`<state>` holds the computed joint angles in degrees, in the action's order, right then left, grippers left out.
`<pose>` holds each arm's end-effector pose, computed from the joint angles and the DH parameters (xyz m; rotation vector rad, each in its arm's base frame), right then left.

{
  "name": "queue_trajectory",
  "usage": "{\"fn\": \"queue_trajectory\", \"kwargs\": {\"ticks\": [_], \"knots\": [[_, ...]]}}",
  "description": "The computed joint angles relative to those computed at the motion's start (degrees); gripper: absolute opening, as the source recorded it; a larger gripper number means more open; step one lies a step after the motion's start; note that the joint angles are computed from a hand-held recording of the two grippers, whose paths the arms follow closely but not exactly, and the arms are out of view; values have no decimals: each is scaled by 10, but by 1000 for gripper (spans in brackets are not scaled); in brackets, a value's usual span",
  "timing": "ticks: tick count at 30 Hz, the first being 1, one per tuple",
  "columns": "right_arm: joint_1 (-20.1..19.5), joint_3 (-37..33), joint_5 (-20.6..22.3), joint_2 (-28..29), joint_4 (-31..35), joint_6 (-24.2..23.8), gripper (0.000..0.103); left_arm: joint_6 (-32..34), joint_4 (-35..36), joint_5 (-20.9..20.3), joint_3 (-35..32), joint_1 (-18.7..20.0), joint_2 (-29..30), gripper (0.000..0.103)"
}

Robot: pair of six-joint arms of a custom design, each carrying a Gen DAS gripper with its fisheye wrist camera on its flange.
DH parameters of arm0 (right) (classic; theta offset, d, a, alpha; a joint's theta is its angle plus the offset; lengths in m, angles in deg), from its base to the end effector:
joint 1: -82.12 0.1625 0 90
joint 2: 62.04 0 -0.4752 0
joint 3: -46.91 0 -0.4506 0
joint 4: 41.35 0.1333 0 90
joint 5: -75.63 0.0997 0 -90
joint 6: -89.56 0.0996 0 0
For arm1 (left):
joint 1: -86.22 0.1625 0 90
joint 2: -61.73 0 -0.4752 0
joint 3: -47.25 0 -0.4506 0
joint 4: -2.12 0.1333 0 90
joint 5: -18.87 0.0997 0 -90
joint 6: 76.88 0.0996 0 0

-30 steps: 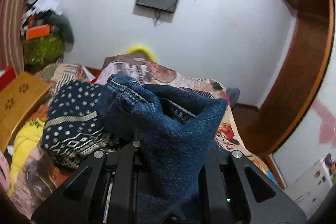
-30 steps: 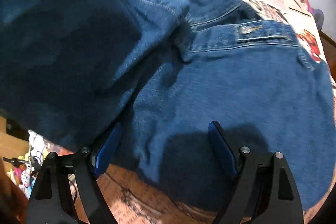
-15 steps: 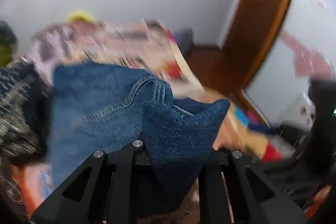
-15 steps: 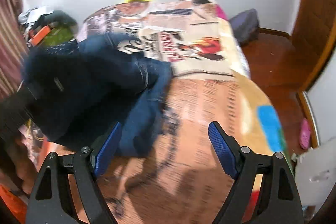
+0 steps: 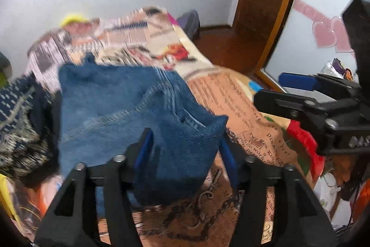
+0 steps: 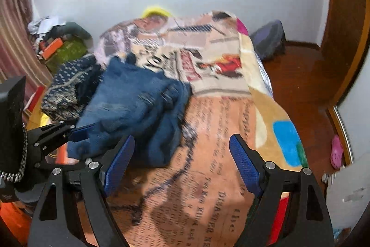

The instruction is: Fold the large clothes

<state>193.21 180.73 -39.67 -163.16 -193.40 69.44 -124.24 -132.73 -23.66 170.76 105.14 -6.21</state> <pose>0.2353 -0.3579 0.3557 0.7793 -2.5112 0.6923 -0.4236 -0.3637 0.1466 0.6013 2.3726 -0.8064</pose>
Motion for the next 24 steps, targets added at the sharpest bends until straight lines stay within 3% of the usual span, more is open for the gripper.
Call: {"fn": "queue_trajectory", "kwargs": {"ticks": [4,9,15,19,24], "knots": [[20,-7,22,19,-17,-12,82,-34,55,60,14,-27,-40,72],[34,-12,35,54,-29,-17,82,-143,193,102,17,-14,-90,77],[25,-5,32,87,-16,-15,82,-242,289,73,36,23,-134,77],[10,3,-11,96,-10,-17,82,-235,276,31,59,39,-134,77],[-32,0,16,74,57,19,82,-217,250,32,73,36,-131,77]]}}
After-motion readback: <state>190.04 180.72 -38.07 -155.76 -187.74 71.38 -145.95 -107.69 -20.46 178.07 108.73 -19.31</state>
